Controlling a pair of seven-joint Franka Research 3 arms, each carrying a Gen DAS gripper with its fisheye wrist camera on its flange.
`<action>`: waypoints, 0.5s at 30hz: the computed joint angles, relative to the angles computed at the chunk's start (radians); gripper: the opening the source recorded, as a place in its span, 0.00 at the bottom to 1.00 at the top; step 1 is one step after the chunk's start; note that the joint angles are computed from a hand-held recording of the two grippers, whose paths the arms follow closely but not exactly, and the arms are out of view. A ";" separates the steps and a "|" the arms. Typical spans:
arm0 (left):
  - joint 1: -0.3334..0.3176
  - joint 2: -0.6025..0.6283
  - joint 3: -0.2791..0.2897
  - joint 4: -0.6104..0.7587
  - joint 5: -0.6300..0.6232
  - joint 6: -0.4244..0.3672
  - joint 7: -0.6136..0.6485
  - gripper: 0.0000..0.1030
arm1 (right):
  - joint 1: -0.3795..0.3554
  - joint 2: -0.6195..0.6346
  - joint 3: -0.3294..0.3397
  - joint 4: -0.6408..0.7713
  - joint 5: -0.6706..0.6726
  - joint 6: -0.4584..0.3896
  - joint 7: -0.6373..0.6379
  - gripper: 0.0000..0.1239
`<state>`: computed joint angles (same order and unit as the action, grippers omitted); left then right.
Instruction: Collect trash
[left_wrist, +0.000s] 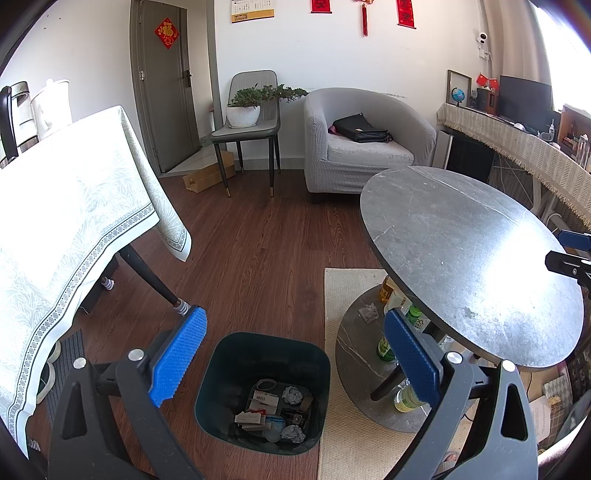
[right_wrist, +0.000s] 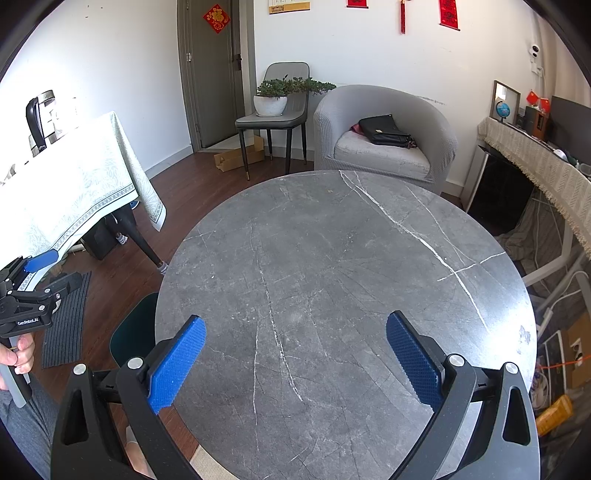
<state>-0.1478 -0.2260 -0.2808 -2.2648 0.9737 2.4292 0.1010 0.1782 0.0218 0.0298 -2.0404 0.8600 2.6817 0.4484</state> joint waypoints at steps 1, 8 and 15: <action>0.000 0.000 0.000 0.000 0.000 0.000 0.000 0.96 | 0.000 0.001 0.000 0.001 -0.001 0.000 0.001 0.80; -0.001 -0.001 0.001 -0.002 0.000 0.001 0.000 0.96 | -0.001 0.000 0.000 0.000 0.002 -0.001 -0.003 0.80; 0.001 -0.003 0.001 -0.010 0.004 0.008 -0.003 0.96 | 0.000 -0.001 0.000 -0.003 -0.001 -0.002 -0.004 0.80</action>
